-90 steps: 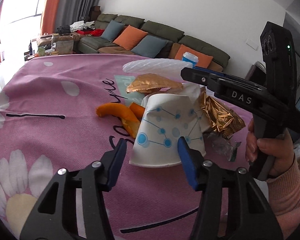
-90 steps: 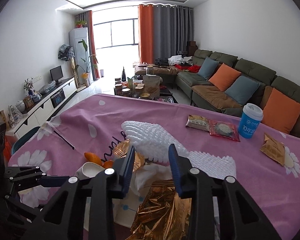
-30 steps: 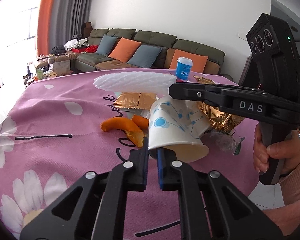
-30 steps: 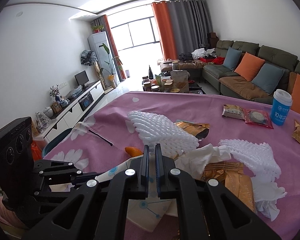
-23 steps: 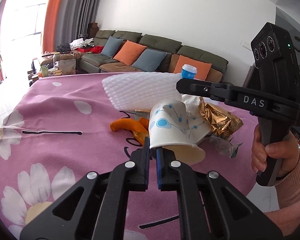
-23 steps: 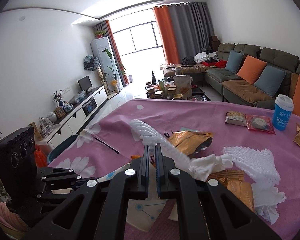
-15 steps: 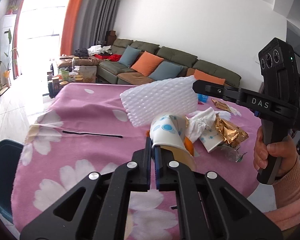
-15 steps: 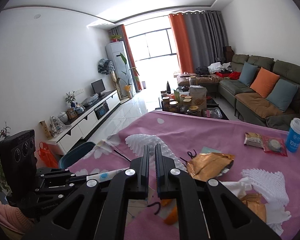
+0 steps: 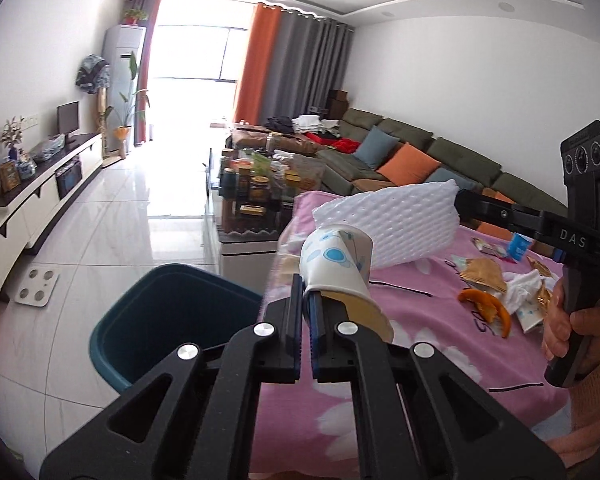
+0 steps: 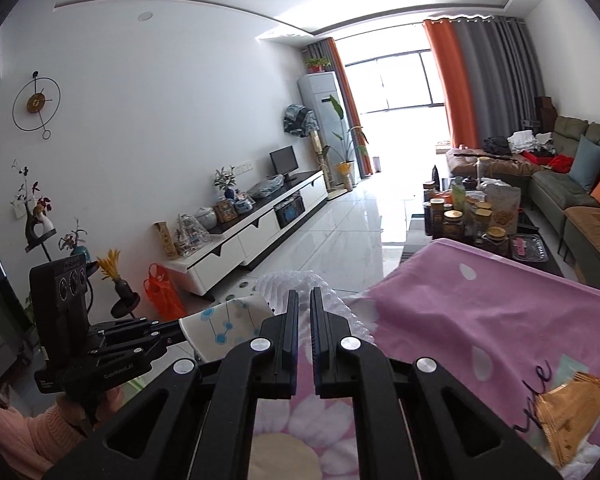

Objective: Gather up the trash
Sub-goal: 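Carry the paper cup to the teal bin and open the left gripper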

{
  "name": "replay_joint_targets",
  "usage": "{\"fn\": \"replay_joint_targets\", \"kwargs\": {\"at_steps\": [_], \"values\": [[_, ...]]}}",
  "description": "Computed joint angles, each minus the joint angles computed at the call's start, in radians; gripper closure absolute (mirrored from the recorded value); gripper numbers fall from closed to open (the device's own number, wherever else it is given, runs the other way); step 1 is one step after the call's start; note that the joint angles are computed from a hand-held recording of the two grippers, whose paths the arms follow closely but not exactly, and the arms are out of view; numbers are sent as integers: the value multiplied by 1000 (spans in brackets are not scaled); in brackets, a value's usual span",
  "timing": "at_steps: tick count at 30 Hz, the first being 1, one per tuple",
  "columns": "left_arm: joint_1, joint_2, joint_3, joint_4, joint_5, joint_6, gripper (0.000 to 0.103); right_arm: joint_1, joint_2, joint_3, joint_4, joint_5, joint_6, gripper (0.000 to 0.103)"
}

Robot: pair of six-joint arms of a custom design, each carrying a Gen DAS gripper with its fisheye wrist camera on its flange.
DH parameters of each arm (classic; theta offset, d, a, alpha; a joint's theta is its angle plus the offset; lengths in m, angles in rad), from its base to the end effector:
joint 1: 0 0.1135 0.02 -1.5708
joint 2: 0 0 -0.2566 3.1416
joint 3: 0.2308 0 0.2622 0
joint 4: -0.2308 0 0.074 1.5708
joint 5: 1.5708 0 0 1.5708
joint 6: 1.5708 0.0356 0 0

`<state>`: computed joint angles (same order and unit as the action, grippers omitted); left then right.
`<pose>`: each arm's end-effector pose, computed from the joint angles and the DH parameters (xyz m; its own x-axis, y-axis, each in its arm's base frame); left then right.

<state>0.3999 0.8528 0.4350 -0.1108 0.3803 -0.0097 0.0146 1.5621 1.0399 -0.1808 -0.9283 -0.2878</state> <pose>0.1905 0.0662 0.2040 -0.4639 -0.2058 -0.8617 -0.0708 0.9781 -0.1956 0.3412 0.0335 0.2331 -0.4440 -0.1766 -0.8784 -0.7775 0.5633 0.2798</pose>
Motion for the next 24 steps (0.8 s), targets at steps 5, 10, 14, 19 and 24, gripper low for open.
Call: {"fn": "replay_joint_targets", "kwargs": {"at_steps": [5,10,14,19,24], "values": [[202,136,29,45,42,84,100,124,96,76,-3,36,36,98],[315,339,90,110,42,134,100,239,213,165,-39,101,50,98],[313,483,121,172,-9,141,100,301,301,240,-81,135,68,98],[213,633,167,230,-112,86,99,355,359,291,-107,177,80,98],[138,787,231,272,-182,53,75,347,347,268,-110,177,74,95]]}}
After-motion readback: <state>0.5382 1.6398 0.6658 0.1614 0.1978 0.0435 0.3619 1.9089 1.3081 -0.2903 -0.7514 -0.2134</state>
